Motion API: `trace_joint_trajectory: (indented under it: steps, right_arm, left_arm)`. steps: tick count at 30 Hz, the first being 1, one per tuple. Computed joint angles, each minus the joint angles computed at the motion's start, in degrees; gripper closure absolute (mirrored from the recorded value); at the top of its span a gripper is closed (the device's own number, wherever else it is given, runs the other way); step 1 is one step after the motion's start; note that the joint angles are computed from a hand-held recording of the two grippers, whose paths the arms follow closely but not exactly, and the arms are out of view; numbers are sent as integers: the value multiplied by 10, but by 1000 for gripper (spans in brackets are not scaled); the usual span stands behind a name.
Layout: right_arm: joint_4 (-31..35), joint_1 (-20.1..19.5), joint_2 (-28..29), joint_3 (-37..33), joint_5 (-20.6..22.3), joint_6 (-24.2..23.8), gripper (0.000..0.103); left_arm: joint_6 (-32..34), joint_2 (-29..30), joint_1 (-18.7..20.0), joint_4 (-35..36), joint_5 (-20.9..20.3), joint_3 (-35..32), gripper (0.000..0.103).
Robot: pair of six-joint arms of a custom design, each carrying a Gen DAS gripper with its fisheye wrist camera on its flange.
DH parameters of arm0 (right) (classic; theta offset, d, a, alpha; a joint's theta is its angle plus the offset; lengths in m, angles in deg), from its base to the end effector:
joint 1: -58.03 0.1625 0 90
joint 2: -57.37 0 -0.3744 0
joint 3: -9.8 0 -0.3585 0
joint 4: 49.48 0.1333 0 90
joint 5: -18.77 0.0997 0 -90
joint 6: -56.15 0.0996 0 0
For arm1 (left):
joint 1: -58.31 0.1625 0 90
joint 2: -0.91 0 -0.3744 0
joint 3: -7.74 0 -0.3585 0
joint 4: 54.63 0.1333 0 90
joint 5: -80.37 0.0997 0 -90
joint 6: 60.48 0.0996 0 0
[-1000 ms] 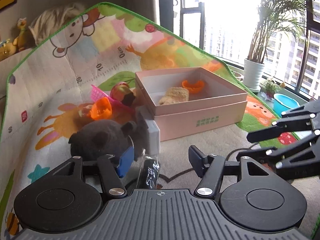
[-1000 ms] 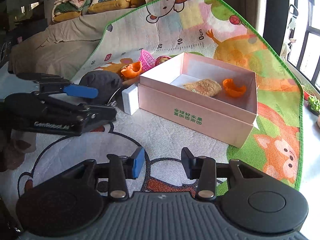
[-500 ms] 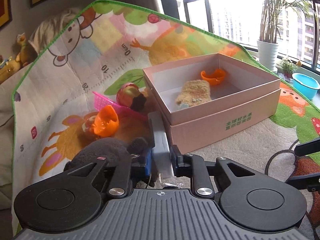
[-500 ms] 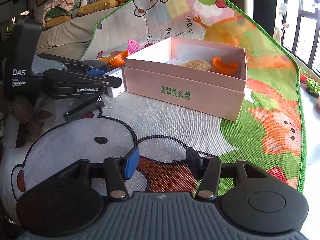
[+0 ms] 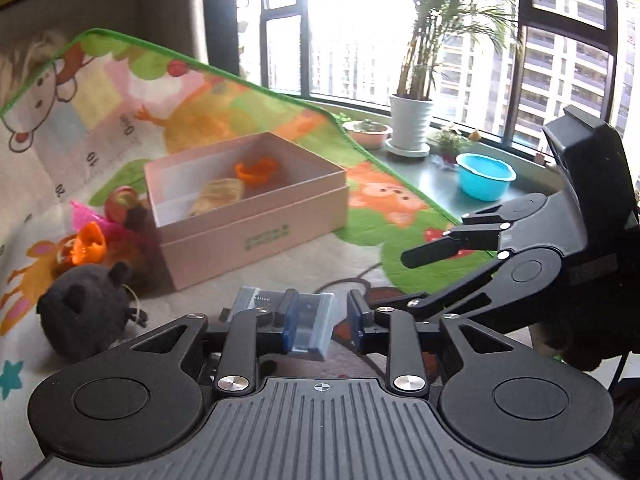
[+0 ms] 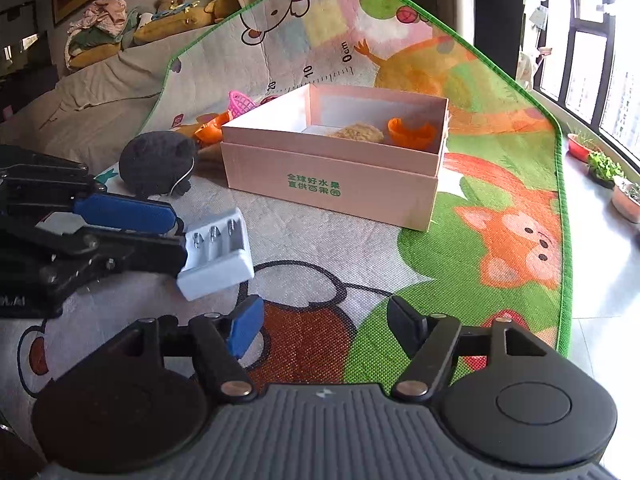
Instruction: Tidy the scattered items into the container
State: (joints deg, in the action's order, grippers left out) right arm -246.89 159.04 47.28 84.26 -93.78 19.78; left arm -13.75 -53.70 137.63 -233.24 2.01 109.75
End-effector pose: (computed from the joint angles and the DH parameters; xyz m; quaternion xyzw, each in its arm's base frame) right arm 0.2193 -0.6290 -0.0943 0.3009 -0.8643 0.3110 0.2564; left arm 0.0398 -0.6168 0.1961 0.4160 0.8339 -0.3036 0.1986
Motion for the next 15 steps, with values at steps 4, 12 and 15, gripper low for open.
trace_joint_trajectory:
  steps: [4,12,15]
  right_arm:
    - [-16,-1,-16,33,7,3,23]
    - [32,16,7,-1,51,-34,18]
    - [53,25,36,-43,46,-62,17]
  left_arm:
    - [2,-6,-2,-21,15,16,30]
    - [-56,-13,7,-87,115,18,4]
    - [-79,-17,10,-113,129,22,0]
